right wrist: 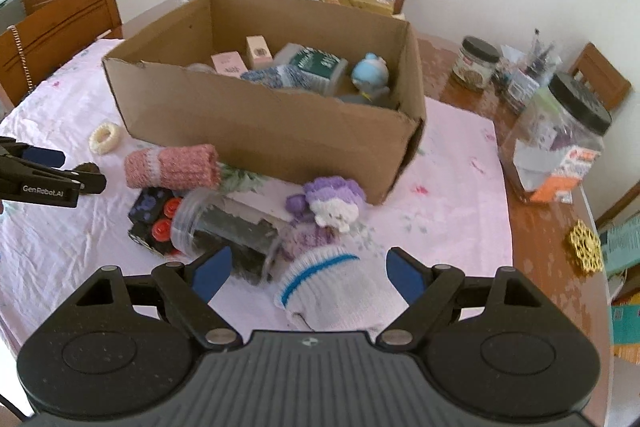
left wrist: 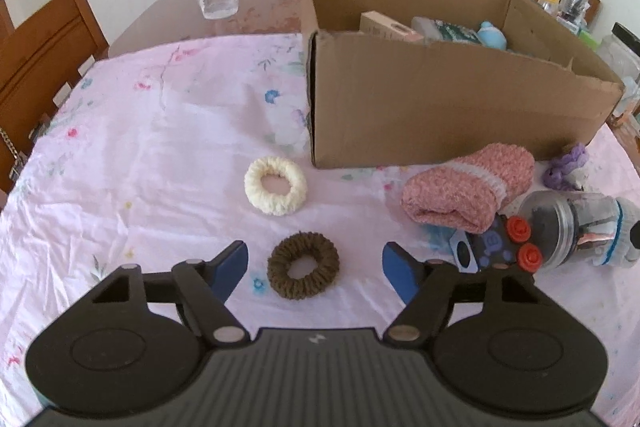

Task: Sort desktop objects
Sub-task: 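Move both tools back from the box toward the remaining table items, then grasp the brown scrunchie with the left tool while the right tool grasps the white striped sock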

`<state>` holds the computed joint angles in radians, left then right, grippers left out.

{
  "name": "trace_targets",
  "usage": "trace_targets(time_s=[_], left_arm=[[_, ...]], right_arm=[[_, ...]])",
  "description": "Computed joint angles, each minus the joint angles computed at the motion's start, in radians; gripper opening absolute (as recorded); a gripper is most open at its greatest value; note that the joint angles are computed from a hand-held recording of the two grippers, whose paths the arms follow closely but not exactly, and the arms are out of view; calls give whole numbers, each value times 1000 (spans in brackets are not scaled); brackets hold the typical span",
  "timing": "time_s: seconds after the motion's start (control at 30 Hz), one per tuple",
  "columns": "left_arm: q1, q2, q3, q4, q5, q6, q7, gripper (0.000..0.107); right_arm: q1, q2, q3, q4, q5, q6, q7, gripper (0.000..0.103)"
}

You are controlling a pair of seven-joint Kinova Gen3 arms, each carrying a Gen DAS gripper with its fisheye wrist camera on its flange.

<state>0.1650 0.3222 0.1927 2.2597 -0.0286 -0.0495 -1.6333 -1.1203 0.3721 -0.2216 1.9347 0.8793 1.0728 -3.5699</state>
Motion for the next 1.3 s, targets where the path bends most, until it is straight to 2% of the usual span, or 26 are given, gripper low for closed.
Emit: trace_targets(time_s=[0.13, 0.27, 0.4, 0.53, 0.67, 0.8, 1.03, 1.23, 1.3], left_arm=[[41, 13, -39, -11, 15, 16, 6, 64], [28, 26, -29, -5, 21, -3, 16, 56], [29, 27, -29, -8, 23, -2, 23, 55], [-7, 27, 5, -8, 21, -3, 39, 53], [-13, 28, 15, -12, 16, 3, 46, 53], [-32, 29, 39, -20, 9, 19, 45, 53], [-50, 30, 56, -27, 11, 31, 45, 53], [-33, 25, 42, -28, 20, 40, 44, 52], [-25, 22, 32, -23, 25, 33, 47, 43]], right_arm=[[3, 3, 0, 10, -18, -1, -13, 88], [9, -1, 0, 28, -30, -18, -25, 88], [19, -1, 0, 41, -46, -33, -20, 88], [32, -3, 0, 56, -53, -56, 4, 88], [51, -13, 3, 88, -47, -106, 25, 88], [84, -44, 8, 146, -20, -209, 34, 93], [149, -71, 28, 216, 34, -363, 54, 95], [171, -55, 35, 209, 21, -400, 129, 96], [158, -49, 39, 198, 17, -382, 140, 93]])
